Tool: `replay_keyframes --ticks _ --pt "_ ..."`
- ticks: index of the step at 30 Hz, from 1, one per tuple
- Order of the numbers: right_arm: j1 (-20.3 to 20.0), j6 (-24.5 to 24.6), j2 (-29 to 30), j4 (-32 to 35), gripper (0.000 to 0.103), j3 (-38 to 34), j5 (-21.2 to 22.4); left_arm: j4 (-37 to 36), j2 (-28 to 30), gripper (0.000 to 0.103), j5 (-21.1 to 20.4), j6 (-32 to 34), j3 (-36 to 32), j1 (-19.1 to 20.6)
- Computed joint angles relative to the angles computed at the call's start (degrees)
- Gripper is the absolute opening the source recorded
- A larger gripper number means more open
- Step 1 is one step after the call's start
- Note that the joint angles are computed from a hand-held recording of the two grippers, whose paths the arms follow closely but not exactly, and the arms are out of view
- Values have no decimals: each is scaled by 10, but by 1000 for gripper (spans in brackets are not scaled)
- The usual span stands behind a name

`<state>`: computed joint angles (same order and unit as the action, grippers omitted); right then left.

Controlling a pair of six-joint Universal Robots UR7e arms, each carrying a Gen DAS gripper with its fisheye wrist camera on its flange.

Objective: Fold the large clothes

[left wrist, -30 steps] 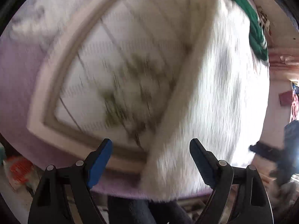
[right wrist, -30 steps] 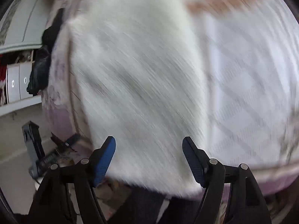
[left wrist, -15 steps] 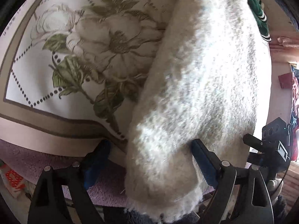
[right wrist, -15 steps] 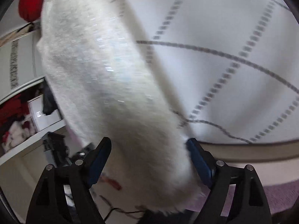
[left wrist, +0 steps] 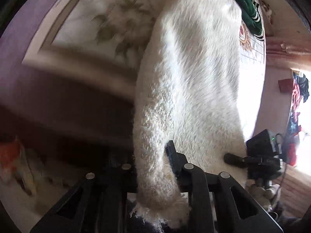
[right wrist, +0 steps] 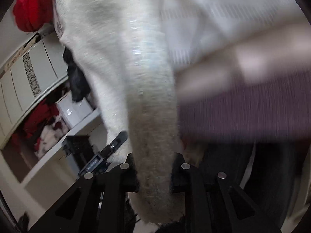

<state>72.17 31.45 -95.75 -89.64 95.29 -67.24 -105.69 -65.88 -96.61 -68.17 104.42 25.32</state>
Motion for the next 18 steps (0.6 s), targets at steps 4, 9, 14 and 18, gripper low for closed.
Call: replay_keyframes --ticks 4,9,14,18 --pt "-11 111 -59 -35 19 49 100 22 -6 16 1 -43 -48 8" --pt "-11 242 -13 -193 19 49 159 1 68 16 71 11 -143 42" --pt "-30 337 66 -359 20 32 184 34 193 20 110 72 -262 91" --pt "-54 419 92 -454 33 32 191 68 269 24 111 122 -345 126"
